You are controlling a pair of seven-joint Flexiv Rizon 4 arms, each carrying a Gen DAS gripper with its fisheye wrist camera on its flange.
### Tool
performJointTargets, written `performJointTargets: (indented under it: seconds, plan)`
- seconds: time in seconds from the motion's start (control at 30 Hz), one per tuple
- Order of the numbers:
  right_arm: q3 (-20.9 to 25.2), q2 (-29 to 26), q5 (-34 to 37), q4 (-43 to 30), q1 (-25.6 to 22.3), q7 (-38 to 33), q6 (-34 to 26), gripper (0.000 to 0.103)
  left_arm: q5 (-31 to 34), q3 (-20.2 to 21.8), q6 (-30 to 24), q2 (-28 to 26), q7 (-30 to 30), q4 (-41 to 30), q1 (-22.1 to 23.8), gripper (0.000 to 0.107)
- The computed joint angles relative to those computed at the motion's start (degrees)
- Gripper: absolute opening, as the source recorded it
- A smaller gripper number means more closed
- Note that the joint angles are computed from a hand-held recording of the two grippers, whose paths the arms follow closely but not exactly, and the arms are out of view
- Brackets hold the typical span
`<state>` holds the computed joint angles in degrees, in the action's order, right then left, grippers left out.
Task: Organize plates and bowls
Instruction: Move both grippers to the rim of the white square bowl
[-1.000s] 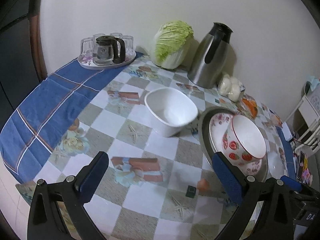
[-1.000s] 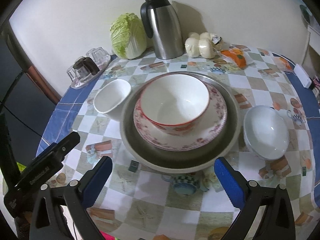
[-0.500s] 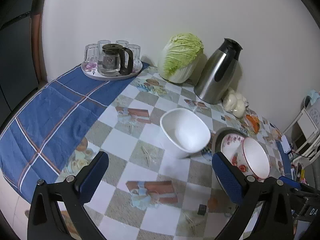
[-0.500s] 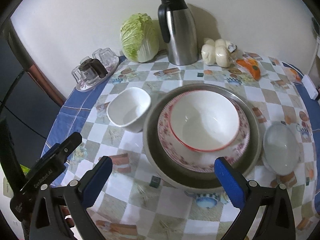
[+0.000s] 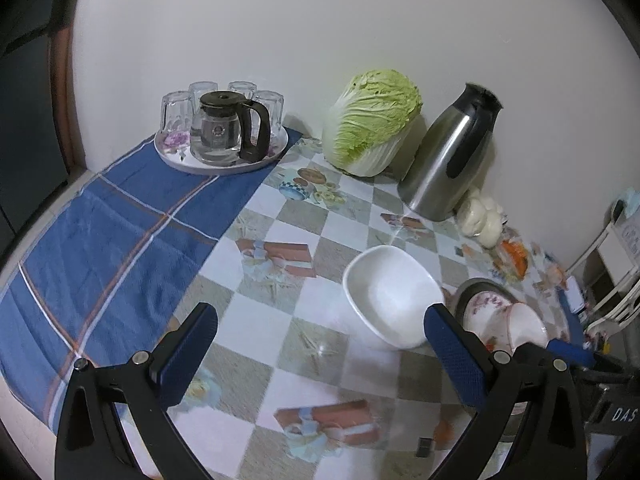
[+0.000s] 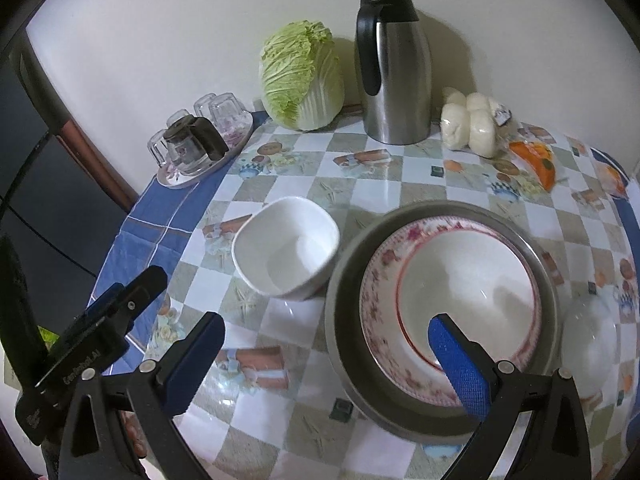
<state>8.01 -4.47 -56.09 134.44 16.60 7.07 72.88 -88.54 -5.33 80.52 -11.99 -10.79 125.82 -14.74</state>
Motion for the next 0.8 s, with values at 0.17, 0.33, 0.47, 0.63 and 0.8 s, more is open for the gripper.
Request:
performJointTargets:
  seconds: [0.17,0.33,0.47,0.63,0.8]
  plan:
    - [-1.0,-2.9,1.6,-2.5,0.1,-2.6,1.1,0.103,15.2,0.6,-3.4,-2.7,-12.2,-1.9,3.7,0.103]
    - [-2.7,-5.8,2.3,-4.9,0.7,-5.3,2.1,0.103,23.4,-1.1,-4.2,-5.0,-19.0,-3.9,6.9,0.103]
    - [-3.8,-8.1,3.4,-6.7,1.5,-7.8,1.9,0.1,29.3,-2.0,-7.3,-6.8,-24.6,-5.8,9.4,0.102]
    - [-5.1,-10.7,5.1,-8.9,2.3,-10.7,1.1,0.072,35.4,-3.1,-9.3,-8.9,-29.6,-7.5,11.2,0.094]
    - [-5.7,-13.4,9.0,-10.6,2.8,-14.5,1.8,0.053,40.9,-3.6,-12.0,-10.9,-33.7,-9.0,12.4,0.071]
